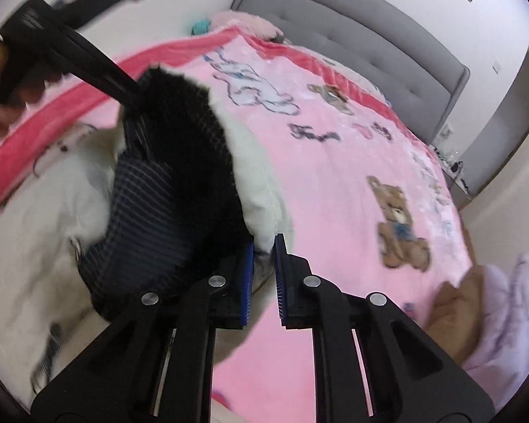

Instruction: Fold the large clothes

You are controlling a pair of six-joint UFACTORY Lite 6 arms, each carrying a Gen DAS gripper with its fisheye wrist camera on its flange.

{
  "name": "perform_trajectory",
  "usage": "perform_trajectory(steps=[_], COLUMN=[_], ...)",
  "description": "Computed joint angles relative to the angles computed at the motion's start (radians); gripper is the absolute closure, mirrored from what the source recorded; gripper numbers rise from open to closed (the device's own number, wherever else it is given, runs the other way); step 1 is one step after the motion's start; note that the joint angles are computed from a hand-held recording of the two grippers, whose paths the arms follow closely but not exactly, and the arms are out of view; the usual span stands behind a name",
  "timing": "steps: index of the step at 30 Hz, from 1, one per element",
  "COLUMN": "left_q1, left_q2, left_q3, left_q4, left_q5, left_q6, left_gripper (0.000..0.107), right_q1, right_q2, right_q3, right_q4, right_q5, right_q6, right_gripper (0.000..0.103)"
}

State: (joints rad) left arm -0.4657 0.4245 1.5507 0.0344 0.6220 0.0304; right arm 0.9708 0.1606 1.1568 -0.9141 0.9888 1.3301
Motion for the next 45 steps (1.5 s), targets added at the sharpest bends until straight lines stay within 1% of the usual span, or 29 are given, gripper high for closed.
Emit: perform_trajectory(steps=[2, 4, 5, 6, 7, 9, 11, 13, 14, 15, 16, 17, 18, 21, 23, 24, 26, 28, 30, 31, 32, 33, 34, 36, 38, 40, 42, 43, 45], left_q1=[-0.001, -0.003, 0.000, -0.010, -0.029, -0.088, -0.144, -0.191, -0.221, -0.251, -0.291, -0.328, -0.350, -0.349, -0.323, -0.304, -0.266, -0.252, -0.225, -0.201, -0.174, -0.147, -0.130, -0.118, -0.112, -0.116, -0.085, -0.079, -0.050], left_q2=[-0.067, -0.120, -0.126, -0.119, -0.119, -0.125, -0.149, -0.187, -0.200, -0.207, -0.190, -0.153, -0.094, 0.032, 0.077, 0.098, 0.123, 0.112, 0.088, 0.055, 0.006, -0.085, -0.135, -0.176, -0.204, -0.255, -0.361, -0.407, -0.516], left_q3=[-0.023, -0.043, -0.041, -0.026, -0.038, -0.090, -0.177, -0.276, -0.312, -0.340, -0.348, -0.337, -0.300, -0.200, -0.160, -0.140, -0.135, -0.156, -0.151, -0.155, -0.174, -0.227, -0.254, -0.285, -0.328, -0.383, -0.447, -0.480, -0.561], left_q4=[-0.072, -0.126, -0.174, -0.191, -0.166, -0.003, 0.140, 0.244, 0.284, 0.334, 0.411, 0.493, 0.542, 0.514, 0.506, 0.484, 0.430, 0.436, 0.400, 0.351, 0.285, 0.218, 0.193, 0.217, 0.229, 0.257, 0.158, 0.136, 0.192], left_q5=[-0.009, -0.006, 0.014, 0.056, 0.064, 0.031, -0.020, -0.071, -0.083, -0.091, -0.071, -0.037, 0.018, 0.092, 0.125, 0.145, 0.167, 0.171, 0.199, 0.201, 0.182, 0.131, 0.121, 0.148, 0.136, 0.093, 0.037, 0.018, -0.020], left_q6=[0.130, 0.242, 0.310, 0.337, 0.332, 0.207, 0.054, -0.126, -0.217, -0.310, -0.415, -0.518, -0.581, -0.583, -0.580, -0.540, -0.397, -0.292, -0.235, -0.196, -0.134, -0.045, 0.023, 0.074, 0.093, 0.069, 0.082, 0.072, -0.003], left_gripper=[0.075, 0.073, 0.073, 0.071, 0.068, 0.066, 0.061, 0.045, 0.043, 0.038, 0.033, 0.033, 0.033, 0.033, 0.033, 0.033, 0.036, 0.050, 0.062, 0.067, 0.071, 0.073, 0.073, 0.073, 0.073, 0.073, 0.080, 0.081, 0.081], right_q1=[-0.041, -0.107, -0.120, -0.127, -0.117, -0.102, -0.088, -0.092, -0.107, -0.123, -0.135, -0.152, -0.154, -0.142, -0.131, -0.132, -0.136, -0.134, -0.124, -0.114, -0.102, -0.098, -0.098, -0.103, -0.089, -0.068, -0.058, -0.055, -0.046], right_q2=[-0.111, -0.214, -0.236, -0.231, -0.204, -0.161, -0.162, -0.197, -0.226, -0.238, -0.256, -0.258, -0.250, -0.231, -0.228, -0.231, -0.237, -0.242, -0.249, -0.250, -0.246, -0.247, -0.251, -0.258, -0.241, -0.214, -0.198, -0.209, -0.272], right_q3=[-0.079, -0.194, -0.245, -0.277, -0.299, -0.319, -0.336, -0.348, -0.356, -0.358, -0.364, -0.361, -0.354, -0.345, -0.349, -0.357, -0.371, -0.378, -0.381, -0.378, -0.368, -0.365, -0.364, -0.365, -0.341, -0.311, -0.294, -0.304, -0.354], right_q4=[0.084, 0.174, 0.188, 0.199, 0.193, 0.167, 0.131, 0.119, 0.125, 0.131, 0.132, 0.135, 0.137, 0.127, 0.122, 0.119, 0.124, 0.125, 0.111, 0.104, 0.097, 0.092, 0.091, 0.085, 0.083, 0.095, 0.124, 0.132, 0.132], right_q5=[-0.027, -0.093, -0.120, -0.129, -0.131, -0.156, -0.174, -0.189, -0.207, -0.223, -0.241, -0.255, -0.257, -0.246, -0.242, -0.249, -0.266, -0.275, -0.280, -0.272, -0.250, -0.242, -0.243, -0.255, -0.223, -0.167, -0.130, -0.129, -0.146], right_q6=[0.020, 0.059, 0.081, 0.092, 0.106, 0.150, 0.220, 0.263, 0.279, 0.274, 0.280, 0.265, 0.260, 0.267, 0.278, 0.282, 0.280, 0.280, 0.280, 0.286, 0.290, 0.293, 0.293, 0.291, 0.294, 0.312, 0.314, 0.322, 0.359], right_gripper=[0.093, 0.093, 0.093, 0.093, 0.093, 0.093, 0.092, 0.092, 0.092, 0.092, 0.092, 0.092, 0.092, 0.092, 0.092, 0.092, 0.092, 0.092, 0.092, 0.092, 0.092, 0.092, 0.092, 0.092, 0.092, 0.092, 0.092, 0.092, 0.092])
